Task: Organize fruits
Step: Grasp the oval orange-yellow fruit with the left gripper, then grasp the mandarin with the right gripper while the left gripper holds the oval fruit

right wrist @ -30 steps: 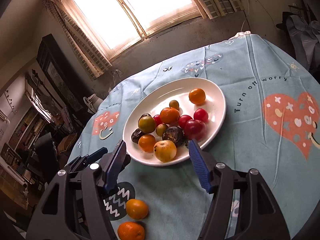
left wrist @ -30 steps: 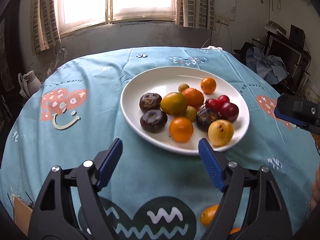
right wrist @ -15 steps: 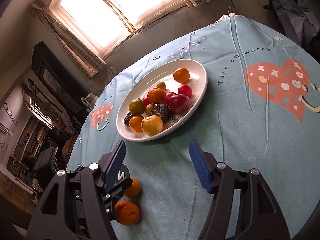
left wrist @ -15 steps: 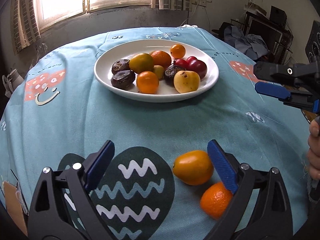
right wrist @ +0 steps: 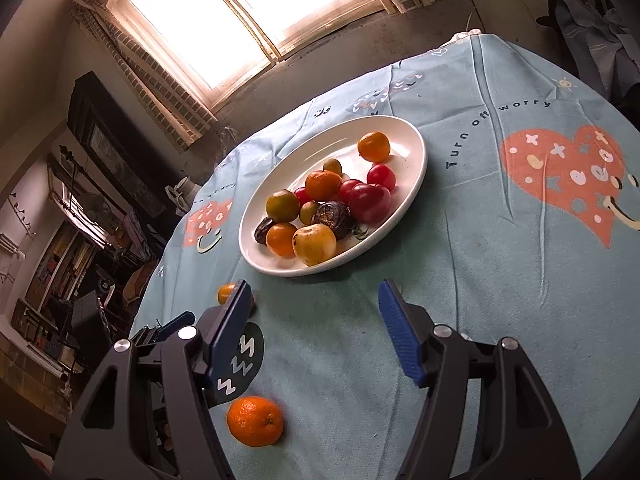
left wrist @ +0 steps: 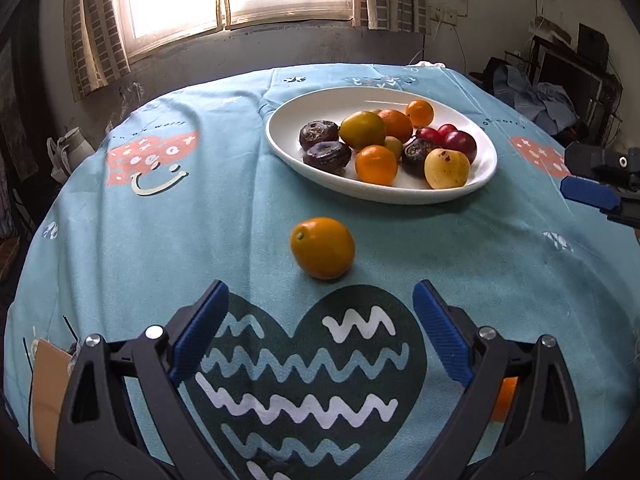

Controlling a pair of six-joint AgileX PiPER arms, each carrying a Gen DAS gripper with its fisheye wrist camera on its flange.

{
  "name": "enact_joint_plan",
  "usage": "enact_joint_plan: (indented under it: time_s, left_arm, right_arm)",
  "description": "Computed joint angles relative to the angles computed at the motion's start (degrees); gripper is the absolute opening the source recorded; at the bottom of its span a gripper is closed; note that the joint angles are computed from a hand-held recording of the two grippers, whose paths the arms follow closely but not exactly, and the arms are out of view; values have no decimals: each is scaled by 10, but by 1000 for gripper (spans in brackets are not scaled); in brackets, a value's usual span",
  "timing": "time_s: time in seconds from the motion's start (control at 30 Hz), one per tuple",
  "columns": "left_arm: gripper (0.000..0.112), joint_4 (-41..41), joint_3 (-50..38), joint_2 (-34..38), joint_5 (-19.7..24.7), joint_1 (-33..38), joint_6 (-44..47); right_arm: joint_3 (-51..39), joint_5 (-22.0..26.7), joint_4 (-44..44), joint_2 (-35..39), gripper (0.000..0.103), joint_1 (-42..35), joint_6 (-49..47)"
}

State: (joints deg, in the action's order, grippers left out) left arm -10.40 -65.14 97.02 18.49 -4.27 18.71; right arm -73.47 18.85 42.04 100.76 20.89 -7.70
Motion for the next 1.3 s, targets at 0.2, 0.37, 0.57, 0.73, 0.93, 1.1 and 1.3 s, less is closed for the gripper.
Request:
enact_joint_plan:
  time_s: [0.2,0.37,0.57,0.73,0.93,1.1,1.3]
  left_arm:
    - [95,191,-39,38,-22,-19,-171]
    - [94,93,-86,68,7,11,-93]
    - [92,43,-121,93,23,34,-61]
    - [78,3,-131,101,39,31,-5]
    - [49,-26,-184,140,110,34,25]
    - [42,-46,-179,137,105,40,37]
    - [42,-83,-156,114,85,57,60]
  right_arm:
    - [-8,5,-34,10,66,7,28]
    - [-17,12,-57,17,66,13,43]
    - [-28,19,-92,23,66,27,60]
    - [-36,27,-115,27,66,41,65]
    - [-50,39,-147,38,66,54,81]
    - [-49,39,-154,40,66,57,84]
    - [-43,46,-167,38,66,76,76]
